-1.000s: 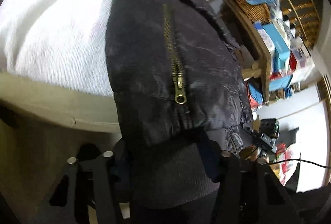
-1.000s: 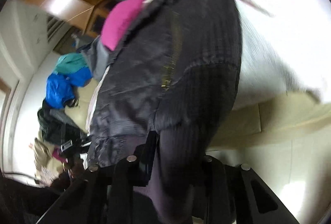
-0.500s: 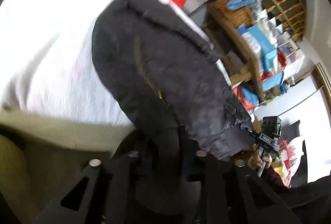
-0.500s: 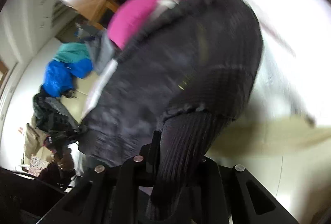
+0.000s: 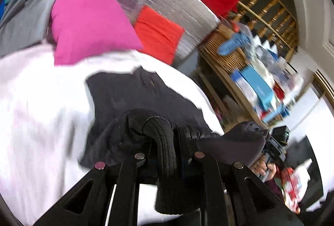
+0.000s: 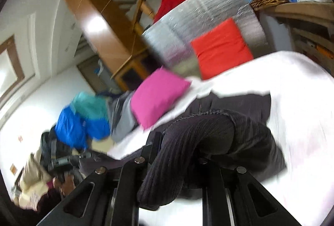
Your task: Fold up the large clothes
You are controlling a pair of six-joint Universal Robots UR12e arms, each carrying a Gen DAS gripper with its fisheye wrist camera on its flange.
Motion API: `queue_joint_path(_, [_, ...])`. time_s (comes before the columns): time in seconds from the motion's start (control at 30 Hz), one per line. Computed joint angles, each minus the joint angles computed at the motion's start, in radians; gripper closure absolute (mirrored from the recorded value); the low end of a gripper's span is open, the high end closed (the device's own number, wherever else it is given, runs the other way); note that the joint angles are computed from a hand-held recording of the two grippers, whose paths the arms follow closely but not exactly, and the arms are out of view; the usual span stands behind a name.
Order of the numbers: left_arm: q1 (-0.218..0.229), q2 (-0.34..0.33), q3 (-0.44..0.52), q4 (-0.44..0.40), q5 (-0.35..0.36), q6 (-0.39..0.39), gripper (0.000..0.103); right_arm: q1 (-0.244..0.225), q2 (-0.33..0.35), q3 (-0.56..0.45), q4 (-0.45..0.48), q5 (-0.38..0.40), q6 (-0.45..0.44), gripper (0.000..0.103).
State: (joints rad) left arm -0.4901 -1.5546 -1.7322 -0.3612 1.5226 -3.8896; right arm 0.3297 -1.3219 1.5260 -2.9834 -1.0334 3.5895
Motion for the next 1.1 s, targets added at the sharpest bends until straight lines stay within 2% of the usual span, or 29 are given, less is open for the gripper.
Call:
queue_joint_path(0.17, [0.091, -0.127, 0.153, -0.096, -0.005, 0.009, 0.088, 0.029, 0.191, -0.281, 0.110, -0.128, 0.026, 0.086])
queue_joint_path(0.3, [0.142, -0.231, 0.250, -0.156, -0.017, -0.014, 0.088, 0.039, 0.342, -0.496, 0.248, -0.219, 0.064, 0.086])
queue_joint_path(0.43, [0.172, -0.311, 0.297, -0.203, -0.042, -0.042, 0.088, 0.044, 0.444, -0.624, 0.365, -0.278, 0.087, 0.086])
queue_joint_path(0.57, [0.190, -0.352, 0.296, -0.201, -0.073, -0.067, 0.087, 0.030, 0.503, -0.668, 0.434, -0.256, 0.171, 0.086])
queue_joint_path(0.6, [0.194, -0.358, 0.293, -0.195, -0.084, -0.076, 0.085, 0.025, 0.507, -0.666, 0.440, -0.238, 0.190, 0.085])
queue_joint_path(0.7, [0.212, -0.358, 0.263, -0.144, -0.150, -0.130, 0.083, -0.006, 0.513, -0.633, 0.378, -0.105, 0.333, 0.073])
queue_joint_path(0.77, [0.233, -0.350, 0.230, -0.057, -0.230, -0.203, 0.073, -0.026, 0.505, -0.597, 0.288, -0.014, 0.441, 0.059])
queue_joint_path(0.8, [0.234, -0.338, 0.213, -0.012, -0.224, -0.240, 0.064, -0.033, 0.491, -0.565, 0.226, 0.009, 0.495, 0.043])
queue_joint_path(0.83, [0.229, -0.323, 0.196, 0.027, -0.180, -0.261, 0.055, -0.035, 0.474, -0.533, 0.172, 0.003, 0.530, 0.027])
queue_joint_path(0.87, [0.217, -0.298, 0.174, 0.067, -0.095, -0.268, 0.032, -0.036, 0.450, -0.492, 0.104, -0.018, 0.558, 0.022])
queue_joint_path(0.9, [0.202, -0.276, 0.154, 0.105, -0.011, -0.267, 0.019, -0.038, 0.421, -0.445, 0.024, -0.043, 0.575, 0.019])
queue_joint_path(0.93, [0.190, -0.257, 0.139, 0.125, 0.039, -0.260, 0.019, -0.040, 0.398, -0.413, -0.014, -0.058, 0.579, 0.018])
queue_joint_path(0.97, [0.180, -0.233, 0.126, 0.119, 0.056, -0.237, 0.019, -0.043, 0.369, -0.378, -0.031, -0.066, 0.573, 0.018])
queue_joint_path(1.03, [0.168, -0.196, 0.115, 0.055, 0.023, -0.172, 0.019, -0.050, 0.291, -0.295, 0.003, -0.064, 0.493, 0.018])
queue_joint_path(1.1, [0.139, -0.159, 0.090, 0.001, 0.034, -0.120, 0.018, -0.047, 0.218, -0.217, 0.053, -0.084, 0.394, 0.018])
